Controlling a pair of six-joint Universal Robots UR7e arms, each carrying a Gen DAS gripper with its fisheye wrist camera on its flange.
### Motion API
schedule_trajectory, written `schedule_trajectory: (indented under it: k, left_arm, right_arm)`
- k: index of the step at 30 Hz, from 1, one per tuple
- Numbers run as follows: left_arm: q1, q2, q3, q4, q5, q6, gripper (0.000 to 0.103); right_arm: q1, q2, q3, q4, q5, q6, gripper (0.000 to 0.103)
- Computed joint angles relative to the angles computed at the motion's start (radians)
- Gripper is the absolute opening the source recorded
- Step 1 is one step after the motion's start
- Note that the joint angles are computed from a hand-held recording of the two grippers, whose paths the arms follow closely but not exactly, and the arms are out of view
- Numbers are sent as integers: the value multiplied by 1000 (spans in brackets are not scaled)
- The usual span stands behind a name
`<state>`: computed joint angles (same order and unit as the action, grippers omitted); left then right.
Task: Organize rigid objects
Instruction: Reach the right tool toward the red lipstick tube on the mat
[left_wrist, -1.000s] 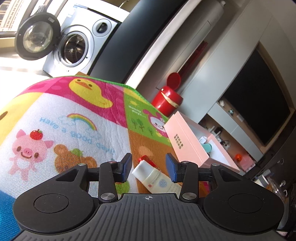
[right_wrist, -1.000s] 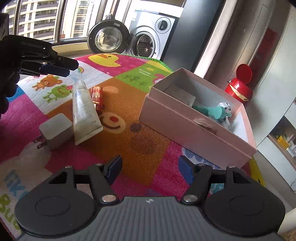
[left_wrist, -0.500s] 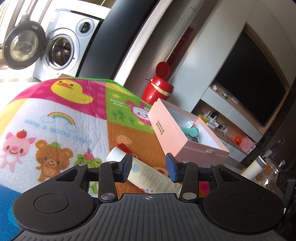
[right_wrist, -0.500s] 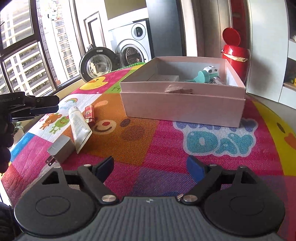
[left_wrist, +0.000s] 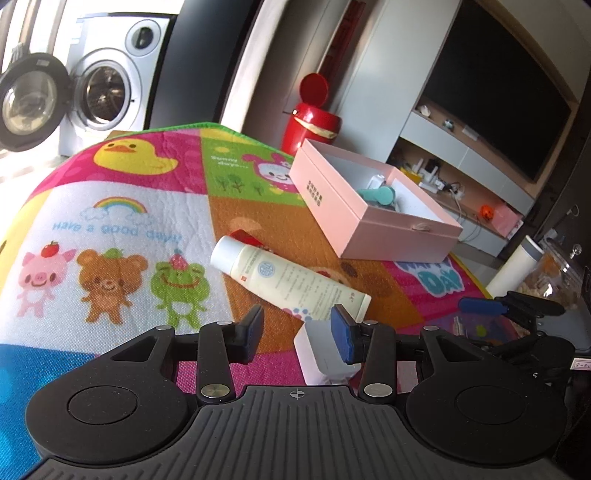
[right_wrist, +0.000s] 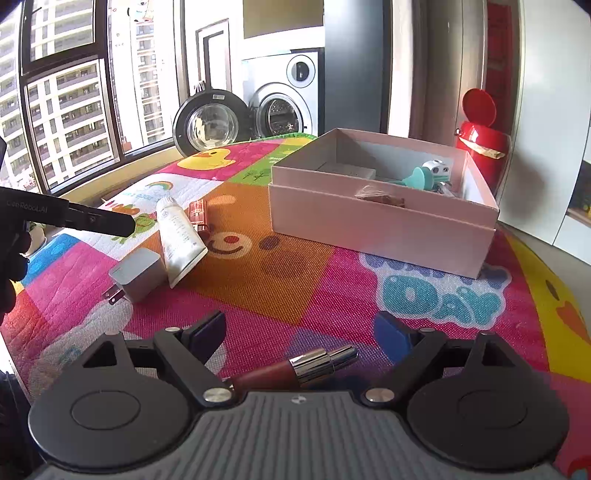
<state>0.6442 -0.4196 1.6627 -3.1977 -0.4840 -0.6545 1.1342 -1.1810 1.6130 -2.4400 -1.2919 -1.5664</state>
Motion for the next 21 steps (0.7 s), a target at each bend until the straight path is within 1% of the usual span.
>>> schedule_trajectory:
  k: [3, 6, 7, 8, 11, 14, 16, 21]
  left_arm:
    - [-1, -6, -4, 71, -38, -37, 44]
    - [2, 8, -39, 123, -70, -26, 44]
    - [3, 15, -53, 140, -77, -23, 46]
    - [5, 25, -73, 161, -83, -19, 47]
    - [12, 50, -123, 217, -106, -13, 47]
    - [13, 82, -198, 336, -54, -46, 47]
    - [14, 96, -239, 407, -32, -64, 47]
    - [10, 110, -284, 538, 0, -95, 45]
  right_arm:
    - [-10, -14, 9, 4, -6, -1, 88]
    - [-23, -32, 11, 40, 1, 1, 88]
    - [-27, -38, 13, 51, 7, -7, 88]
    - [-31, -43, 18, 53, 11, -14, 88]
    - [-38, -50, 32, 32, 13, -29, 88]
    - [-42, -45, 41, -12, 2, -18, 88]
    - [-44, -39, 34, -11, -9, -3, 88]
    - [-58, -41, 34, -7, 3, -16, 88]
